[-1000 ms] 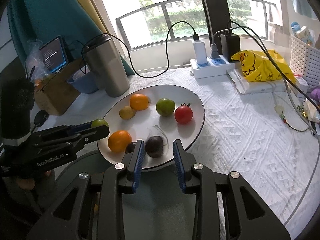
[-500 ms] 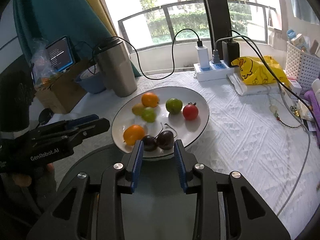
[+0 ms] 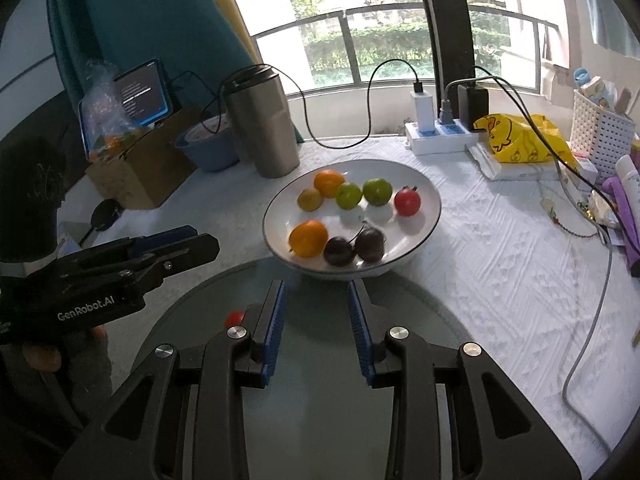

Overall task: Organize fruits
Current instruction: 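Move both open grippers back to the red tomato and yellow fruit on the tray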

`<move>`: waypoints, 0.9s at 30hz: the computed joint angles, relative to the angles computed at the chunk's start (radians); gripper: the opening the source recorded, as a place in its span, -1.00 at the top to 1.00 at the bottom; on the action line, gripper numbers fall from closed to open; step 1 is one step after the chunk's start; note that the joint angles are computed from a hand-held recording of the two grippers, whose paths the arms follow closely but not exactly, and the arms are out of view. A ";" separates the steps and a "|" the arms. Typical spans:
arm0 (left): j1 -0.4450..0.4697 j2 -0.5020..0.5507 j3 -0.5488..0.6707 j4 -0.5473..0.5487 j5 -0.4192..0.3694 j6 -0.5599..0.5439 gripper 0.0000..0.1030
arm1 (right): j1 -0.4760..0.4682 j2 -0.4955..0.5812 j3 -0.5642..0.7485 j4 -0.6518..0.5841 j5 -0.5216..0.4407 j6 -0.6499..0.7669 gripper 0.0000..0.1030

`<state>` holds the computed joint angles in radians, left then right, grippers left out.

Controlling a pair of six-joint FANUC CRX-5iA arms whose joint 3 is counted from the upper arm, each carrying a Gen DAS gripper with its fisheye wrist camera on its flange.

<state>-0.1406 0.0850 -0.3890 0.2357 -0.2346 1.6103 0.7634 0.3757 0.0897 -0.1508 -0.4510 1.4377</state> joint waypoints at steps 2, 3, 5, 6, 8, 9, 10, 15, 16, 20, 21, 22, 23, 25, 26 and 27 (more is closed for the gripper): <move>0.001 -0.014 -0.017 -0.001 0.003 0.004 0.17 | 0.007 -0.006 -0.012 0.005 0.003 -0.005 0.34; 0.002 -0.022 -0.027 -0.002 0.005 0.007 0.17 | 0.012 -0.010 -0.018 0.012 0.005 -0.012 0.34; 0.005 -0.036 -0.047 0.001 0.011 0.006 0.17 | 0.020 -0.015 -0.028 0.020 0.007 -0.022 0.34; 0.006 -0.041 -0.056 0.004 0.014 0.004 0.17 | 0.024 -0.016 -0.033 0.024 0.009 -0.026 0.34; 0.008 -0.052 -0.081 0.030 0.025 -0.015 0.17 | 0.031 -0.019 -0.040 0.029 0.009 -0.031 0.34; 0.009 -0.056 -0.090 0.041 0.030 -0.022 0.17 | 0.034 -0.019 -0.042 0.030 0.007 -0.032 0.34; 0.009 -0.060 -0.100 0.049 0.036 -0.027 0.17 | 0.038 -0.019 -0.045 0.031 0.005 -0.035 0.34; 0.014 -0.079 -0.146 0.079 0.057 -0.046 0.17 | 0.054 -0.007 -0.039 0.022 -0.019 -0.027 0.35; 0.014 -0.081 -0.154 0.088 0.061 -0.052 0.17 | 0.057 -0.004 -0.037 0.020 -0.023 -0.025 0.34; 0.017 -0.088 -0.188 0.136 0.078 -0.094 0.17 | 0.066 0.010 -0.028 0.004 -0.039 -0.011 0.35; 0.018 -0.090 -0.195 0.143 0.080 -0.101 0.17 | 0.067 0.014 -0.024 -0.002 -0.044 -0.007 0.35; 0.019 -0.093 -0.200 0.146 0.082 -0.103 0.17 | 0.068 0.018 -0.019 -0.006 -0.049 -0.003 0.35; 0.021 -0.096 -0.206 0.149 0.086 -0.104 0.17 | 0.069 0.023 -0.013 -0.009 -0.056 0.000 0.35; 0.025 -0.101 -0.212 0.141 0.087 -0.091 0.17 | 0.073 0.033 -0.002 -0.006 -0.070 0.002 0.35; 0.027 -0.104 -0.214 0.126 0.085 -0.074 0.17 | 0.075 0.040 0.004 -0.002 -0.077 0.000 0.35; 0.029 -0.105 -0.212 0.112 0.082 -0.058 0.17 | 0.076 0.047 0.011 0.001 -0.086 -0.002 0.35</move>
